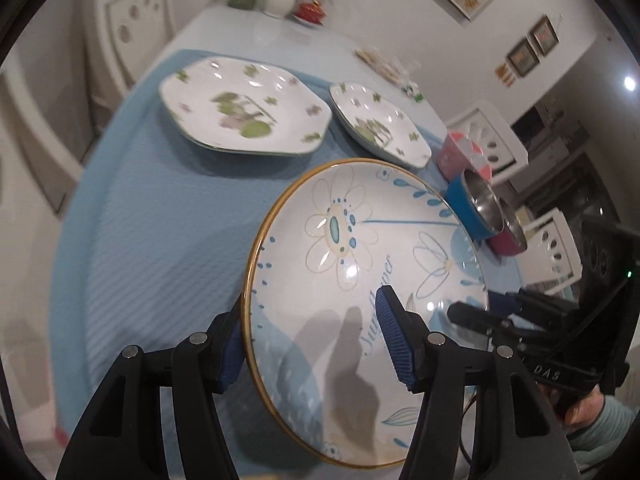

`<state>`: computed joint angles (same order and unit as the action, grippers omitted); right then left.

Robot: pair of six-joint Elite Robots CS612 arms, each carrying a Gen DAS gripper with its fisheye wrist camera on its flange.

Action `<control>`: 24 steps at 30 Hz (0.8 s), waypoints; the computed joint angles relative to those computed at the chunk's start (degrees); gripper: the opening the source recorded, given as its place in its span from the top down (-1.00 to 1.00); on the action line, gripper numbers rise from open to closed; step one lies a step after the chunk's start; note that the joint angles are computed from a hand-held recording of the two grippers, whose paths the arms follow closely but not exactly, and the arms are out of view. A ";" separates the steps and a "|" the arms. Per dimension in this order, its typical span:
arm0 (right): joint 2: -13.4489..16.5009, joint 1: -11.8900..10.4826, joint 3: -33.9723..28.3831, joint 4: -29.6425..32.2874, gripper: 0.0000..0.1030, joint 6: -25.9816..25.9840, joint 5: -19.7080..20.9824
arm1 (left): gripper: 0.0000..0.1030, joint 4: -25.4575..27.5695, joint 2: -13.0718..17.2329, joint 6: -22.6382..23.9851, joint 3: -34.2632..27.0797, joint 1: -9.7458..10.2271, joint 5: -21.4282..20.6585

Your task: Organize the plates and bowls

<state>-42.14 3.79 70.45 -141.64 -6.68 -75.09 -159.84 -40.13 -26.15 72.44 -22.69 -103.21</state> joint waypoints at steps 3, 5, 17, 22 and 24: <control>-0.74 0.37 0.80 -0.29 0.25 0.46 0.64 | -0.09 -0.62 -1.45 -0.99 1.96 -0.19 2.02; -0.93 0.61 0.95 0.49 0.25 -0.27 0.67 | -0.09 -1.18 -2.11 -1.62 3.16 -0.23 2.67; -0.62 1.15 0.53 7.18 0.25 -1.77 -3.02 | -0.09 0.55 -1.45 -3.09 3.44 -0.57 3.22; 0.42 0.57 -0.64 8.96 0.25 2.00 -1.65 | -0.09 2.14 -0.43 -5.99 2.67 -0.68 3.90; 1.11 0.43 -1.38 9.25 0.25 4.34 -1.35 | -0.09 2.59 -0.10 -6.57 2.41 -0.85 4.73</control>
<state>-41.03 4.22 69.07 -132.39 -2.34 -76.44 -157.25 -40.23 -32.72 74.84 -23.54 -98.48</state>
